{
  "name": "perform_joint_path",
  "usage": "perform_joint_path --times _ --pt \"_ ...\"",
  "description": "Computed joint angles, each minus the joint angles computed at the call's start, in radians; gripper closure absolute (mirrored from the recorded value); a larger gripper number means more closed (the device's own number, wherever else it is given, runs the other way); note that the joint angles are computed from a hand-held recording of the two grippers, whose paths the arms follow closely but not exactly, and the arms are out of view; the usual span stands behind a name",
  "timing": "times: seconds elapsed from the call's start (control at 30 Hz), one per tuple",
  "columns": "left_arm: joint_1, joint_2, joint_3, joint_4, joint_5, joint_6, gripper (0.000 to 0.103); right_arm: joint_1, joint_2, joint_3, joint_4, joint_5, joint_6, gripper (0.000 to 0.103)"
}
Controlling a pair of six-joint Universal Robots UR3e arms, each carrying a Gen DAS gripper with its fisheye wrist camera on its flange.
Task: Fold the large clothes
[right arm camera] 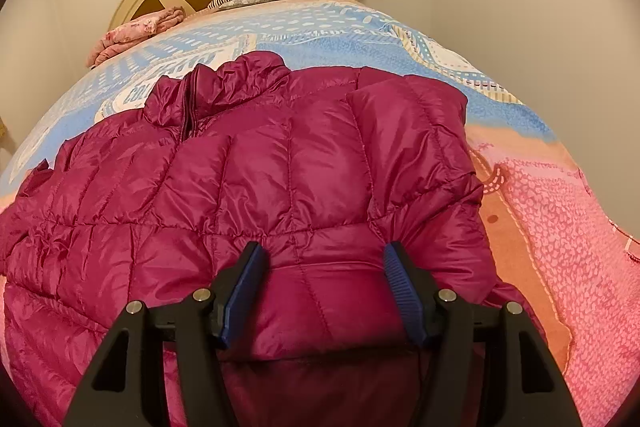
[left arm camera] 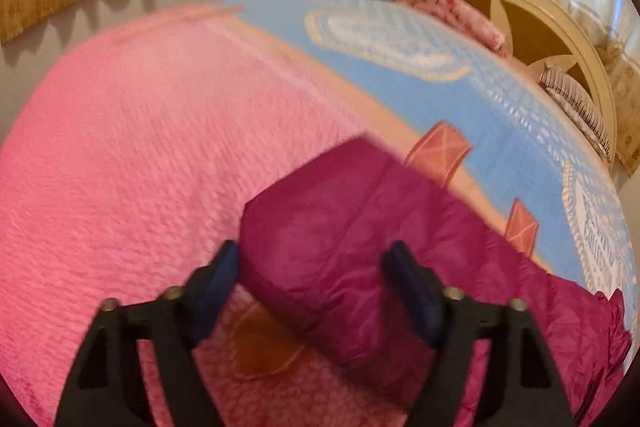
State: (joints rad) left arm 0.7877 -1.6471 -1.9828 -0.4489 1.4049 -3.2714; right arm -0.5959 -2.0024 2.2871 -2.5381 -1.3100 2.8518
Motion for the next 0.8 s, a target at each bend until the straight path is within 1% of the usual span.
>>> perform_joint_path --times 0.03,0.07,0.13,0.17,0.2,0.23,0.27,0.3,0.37,0.47,0.57,0.6,0.63,0.7,0.73,0.77,0.8 --pt "-0.004 0.01 -0.015 0.016 0.002 -0.012 0.034 0.001 0.001 0.0 -0.001 -0.001 0.0 0.039" --pt "-0.011 0.026 -0.046 0.057 0.008 -0.027 0.038 0.0 0.001 0.001 -0.002 0.0 0.0 0.039" --pt "-0.007 0.039 -0.068 0.072 0.005 -0.03 0.044 -0.001 0.0 0.001 -0.001 0.001 0.0 0.039" --pt "-0.001 0.042 -0.072 0.075 -0.004 -0.033 0.052 0.0 0.001 0.0 -0.001 0.001 0.0 0.039" --pt "0.011 0.054 -0.081 0.073 -0.015 -0.031 0.058 -0.001 0.0 0.0 0.0 0.001 -0.001 0.039" --pt "0.032 0.077 -0.093 0.058 -0.043 -0.021 0.067 -0.001 0.0 0.0 0.0 0.001 -0.001 0.039" --pt "0.056 0.091 -0.098 0.043 -0.089 -0.01 0.073 -0.003 -0.002 0.002 -0.001 0.004 -0.001 0.039" --pt "0.072 0.103 -0.1 0.028 -0.119 -0.004 0.075 -0.004 -0.002 0.002 0.0 0.006 -0.001 0.039" --pt "0.085 0.137 -0.104 0.007 -0.136 0.009 0.082 -0.005 -0.003 0.003 0.0 0.011 0.001 0.039" --pt "0.099 0.231 -0.128 -0.009 -0.189 0.038 0.085 -0.009 -0.004 0.005 0.0 0.017 0.001 0.039" --pt "0.053 0.344 -0.113 -0.033 -0.234 0.049 0.085 -0.015 -0.007 0.008 0.0 0.025 -0.002 0.039" --pt "0.015 0.383 -0.099 -0.038 -0.239 0.046 0.085 -0.021 -0.011 0.01 0.003 0.03 -0.006 0.039" --pt "-0.004 0.379 -0.074 -0.033 -0.25 0.048 0.085 -0.026 -0.014 0.012 0.006 0.035 -0.008 0.039" --pt "-0.107 0.445 -0.047 -0.027 -0.25 0.045 0.085 -0.034 -0.019 0.015 0.01 0.045 -0.012 0.039" --pt "-0.131 0.467 -0.044 -0.027 -0.257 0.05 0.085 -0.041 -0.023 0.016 0.014 0.053 -0.015 0.039" --pt "-0.191 0.478 -0.025 -0.014 -0.257 0.051 0.085 -0.047 -0.026 0.018 0.017 0.06 -0.017 0.039" --pt "-0.278 0.486 -0.012 0.004 -0.236 0.053 0.085 -0.052 -0.029 0.019 0.02 0.066 -0.02 0.039"
